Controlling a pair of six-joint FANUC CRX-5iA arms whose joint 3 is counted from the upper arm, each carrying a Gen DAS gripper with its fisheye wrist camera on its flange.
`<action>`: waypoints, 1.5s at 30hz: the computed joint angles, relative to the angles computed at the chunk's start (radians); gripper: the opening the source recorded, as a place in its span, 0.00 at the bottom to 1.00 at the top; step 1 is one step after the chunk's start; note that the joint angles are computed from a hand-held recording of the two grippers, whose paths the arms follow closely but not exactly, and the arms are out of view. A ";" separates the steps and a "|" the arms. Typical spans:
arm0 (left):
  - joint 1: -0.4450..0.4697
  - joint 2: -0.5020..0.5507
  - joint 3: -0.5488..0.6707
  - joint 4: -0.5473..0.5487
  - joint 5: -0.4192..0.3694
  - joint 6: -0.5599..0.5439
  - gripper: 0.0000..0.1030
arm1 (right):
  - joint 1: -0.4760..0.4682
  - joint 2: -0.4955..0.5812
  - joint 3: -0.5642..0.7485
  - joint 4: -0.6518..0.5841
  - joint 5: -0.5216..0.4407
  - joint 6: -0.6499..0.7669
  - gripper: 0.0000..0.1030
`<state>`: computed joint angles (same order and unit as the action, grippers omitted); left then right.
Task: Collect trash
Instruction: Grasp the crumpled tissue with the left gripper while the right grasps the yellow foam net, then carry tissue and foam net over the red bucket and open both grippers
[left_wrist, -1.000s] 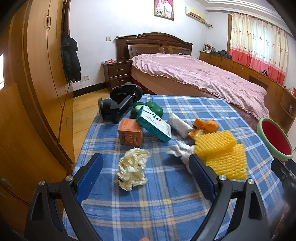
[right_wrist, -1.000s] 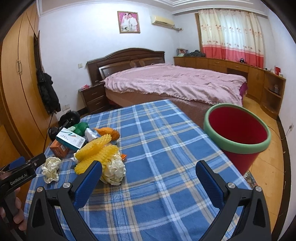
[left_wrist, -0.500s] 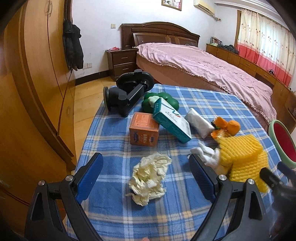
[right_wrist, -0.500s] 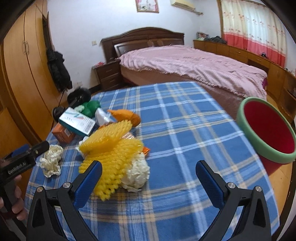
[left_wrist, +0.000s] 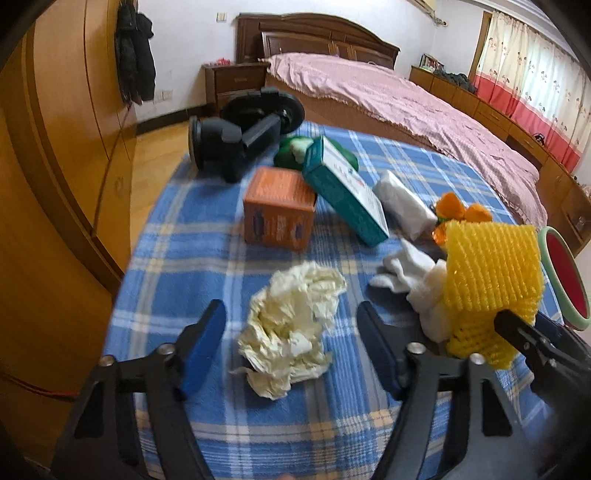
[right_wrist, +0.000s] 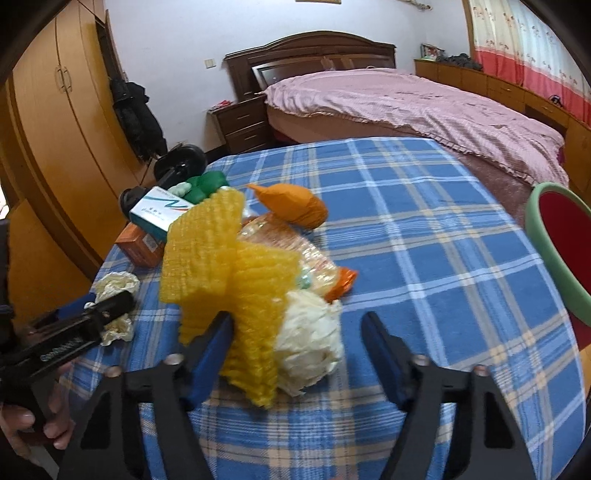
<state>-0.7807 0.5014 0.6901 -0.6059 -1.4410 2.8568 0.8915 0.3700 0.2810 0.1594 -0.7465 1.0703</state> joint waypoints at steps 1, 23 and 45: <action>0.004 -0.003 -0.010 0.011 0.012 0.002 0.61 | -0.003 -0.003 0.004 -0.025 0.001 0.018 0.56; -0.012 -0.063 -0.081 0.004 0.137 0.017 0.28 | -0.022 -0.068 -0.055 -0.011 0.062 -0.039 0.67; -0.054 -0.041 0.019 -0.045 0.155 -0.072 0.28 | -0.026 -0.157 -0.136 0.092 0.149 -0.035 0.12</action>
